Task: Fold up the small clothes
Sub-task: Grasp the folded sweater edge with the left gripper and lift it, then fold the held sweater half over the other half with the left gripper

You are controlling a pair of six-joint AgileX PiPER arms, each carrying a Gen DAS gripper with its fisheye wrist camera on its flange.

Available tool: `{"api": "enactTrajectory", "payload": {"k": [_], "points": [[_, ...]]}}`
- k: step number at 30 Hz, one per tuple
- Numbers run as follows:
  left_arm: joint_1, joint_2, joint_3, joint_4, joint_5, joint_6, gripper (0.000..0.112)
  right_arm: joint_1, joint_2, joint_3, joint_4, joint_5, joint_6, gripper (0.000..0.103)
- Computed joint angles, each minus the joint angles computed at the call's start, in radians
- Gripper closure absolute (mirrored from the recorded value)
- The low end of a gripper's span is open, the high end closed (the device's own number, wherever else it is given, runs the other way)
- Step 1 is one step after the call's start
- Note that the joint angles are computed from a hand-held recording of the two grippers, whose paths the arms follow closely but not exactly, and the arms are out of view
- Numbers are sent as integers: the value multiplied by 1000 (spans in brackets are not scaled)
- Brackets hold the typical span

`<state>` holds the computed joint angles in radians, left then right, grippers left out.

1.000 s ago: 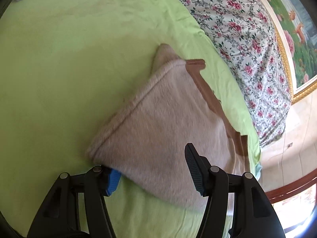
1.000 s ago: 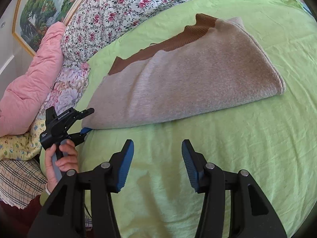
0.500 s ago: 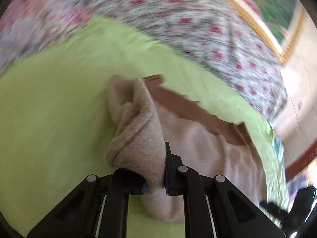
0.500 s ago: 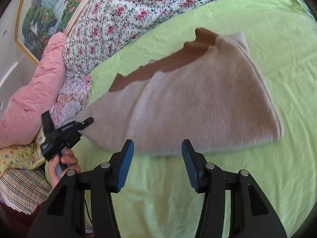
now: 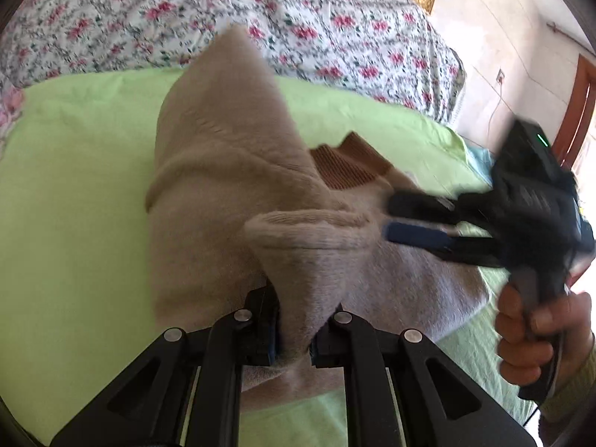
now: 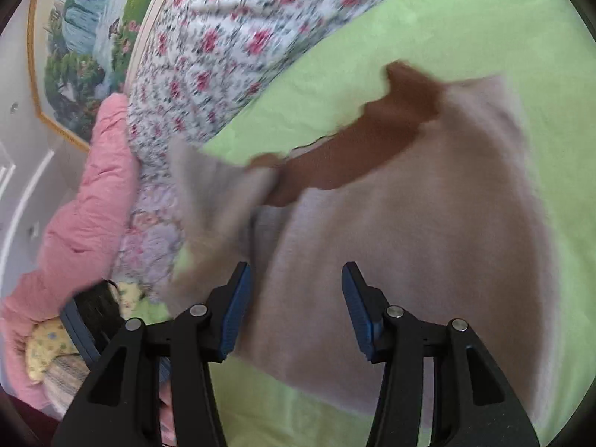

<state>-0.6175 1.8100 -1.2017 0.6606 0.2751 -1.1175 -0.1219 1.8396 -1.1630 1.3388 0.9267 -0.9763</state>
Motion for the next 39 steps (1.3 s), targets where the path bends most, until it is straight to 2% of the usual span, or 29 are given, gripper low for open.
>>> {"api": "enactTrajectory", "payload": {"k": [5, 7, 9, 11, 14, 17, 18, 21, 22, 23, 24, 25, 26, 28, 32, 35, 39], "points": [[31, -18, 41, -87, -58, 63, 102, 90, 219, -281, -18, 99, 137, 45], [54, -36, 65, -182, -90, 153, 102, 112, 302, -401, -25, 126, 203, 44], [63, -34, 59, -272, -87, 239, 102, 122, 363, -492, -15, 159, 248, 44], [67, -29, 52, -296, -72, 266, 102, 129, 408, -560, 14, 189, 276, 43], [62, -23, 40, -295, -65, 263, 102, 122, 427, -569, 88, 251, 240, 40], [48, -17, 34, -265, -52, 236, 102, 117, 398, -533, 112, 259, 202, 23], [44, -15, 29, -254, -44, 227, 102, 114, 386, -522, 113, 263, 187, 21], [21, -13, 15, -178, -17, 161, 102, 121, 353, -514, 79, 219, 164, 21], [13, -10, 2, -170, 1, 159, 102, 131, 337, -519, 41, 178, 171, 23], [8, -8, -5, -163, 12, 155, 102, 141, 340, -552, -10, 161, 206, 35], [0, -5, -19, -147, 30, 143, 102, 148, 356, -591, -43, 168, 239, 52], [-3, -3, -31, -144, 44, 145, 102, 150, 370, -624, -67, 179, 257, 63], [-6, -1, -48, -170, 57, 175, 102, 152, 370, -646, -102, 171, 274, 84], [-11, -4, -79, -208, 67, 221, 102, 143, 337, -652, -164, 144, 305, 86], [-55, 11, -176, -256, 49, 289, 102, 43, 192, -519, -113, 113, 185, 88], [-88, 132, -346, -444, 112, 470, 102, -50, 156, -474, -165, 110, 170, 88], [-99, 297, -506, -678, 164, 649, 102, -140, 182, -426, -255, 93, 167, 88]]}}
